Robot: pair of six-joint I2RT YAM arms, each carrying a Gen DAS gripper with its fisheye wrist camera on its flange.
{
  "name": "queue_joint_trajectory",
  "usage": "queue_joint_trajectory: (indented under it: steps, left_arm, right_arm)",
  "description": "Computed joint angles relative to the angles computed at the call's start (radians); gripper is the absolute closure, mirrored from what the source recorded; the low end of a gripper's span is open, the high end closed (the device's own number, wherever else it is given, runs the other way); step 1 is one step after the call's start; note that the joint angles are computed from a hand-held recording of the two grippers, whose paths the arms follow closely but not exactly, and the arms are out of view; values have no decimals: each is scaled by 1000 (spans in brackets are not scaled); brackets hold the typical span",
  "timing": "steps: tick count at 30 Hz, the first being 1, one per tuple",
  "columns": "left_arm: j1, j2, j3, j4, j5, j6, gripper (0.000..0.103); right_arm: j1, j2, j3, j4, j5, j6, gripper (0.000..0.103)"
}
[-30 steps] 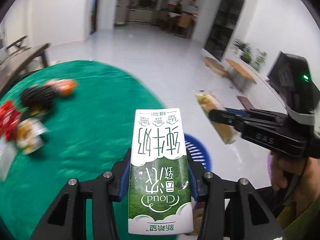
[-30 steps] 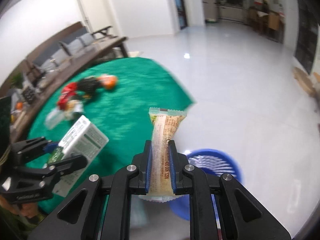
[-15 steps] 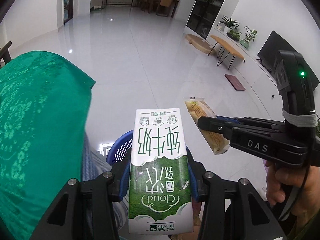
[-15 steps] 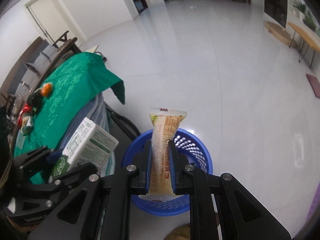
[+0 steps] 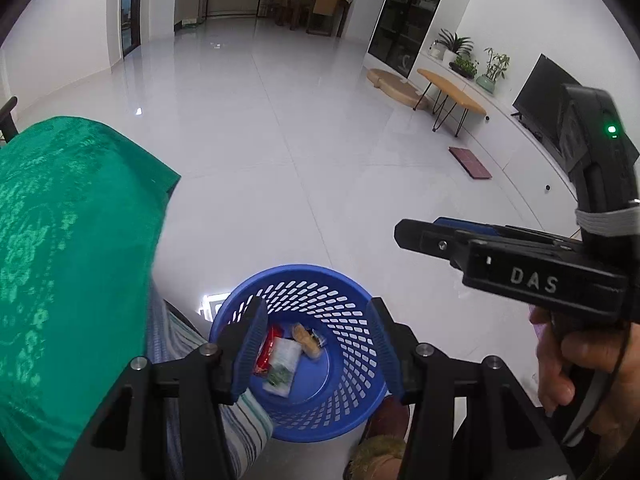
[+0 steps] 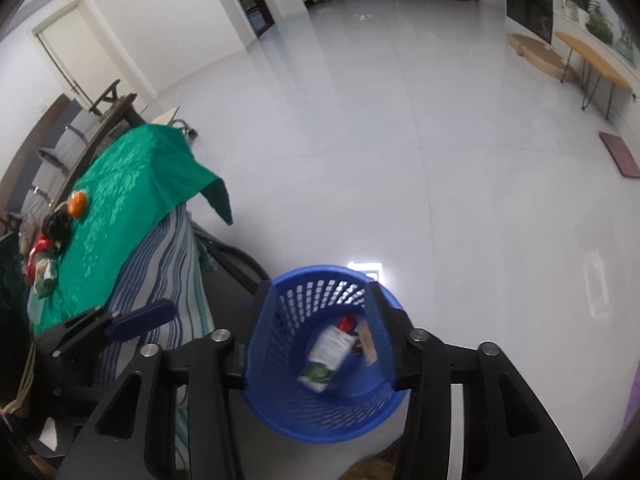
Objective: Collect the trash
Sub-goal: 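Return to the table and grasp the clear plastic box with the left tool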
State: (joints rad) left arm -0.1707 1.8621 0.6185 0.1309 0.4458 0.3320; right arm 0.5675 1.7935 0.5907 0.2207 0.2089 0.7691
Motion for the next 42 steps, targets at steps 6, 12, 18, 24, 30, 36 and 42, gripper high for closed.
queue_joint_trajectory:
  steps: [6, 12, 18, 24, 30, 36, 42]
  left_arm:
    - [169, -248, -88, -158, 133, 104, 50]
    - [532, -443, -126, -412, 273, 380, 31]
    - [908, -235, 5, -527, 234, 682, 31]
    - [1155, -52, 175, -522, 201, 811, 31]
    - [1233, 75, 319, -497, 178, 795, 31]
    - [1257, 216, 487, -576, 137, 775, 31]
    - [1238, 324, 733, -676, 123, 755, 31]
  right_arm:
    - [61, -87, 16, -77, 150, 0, 27]
    - [226, -104, 126, -184, 391, -9, 13]
    - [394, 33, 304, -162, 437, -36, 9]
    - [537, 288, 621, -216, 397, -141, 9]
    - [626, 545, 1006, -418, 280, -197, 9]
    - [628, 745, 1311, -585, 222, -239, 9]
    - [614, 808, 1396, -633, 191, -255, 6]
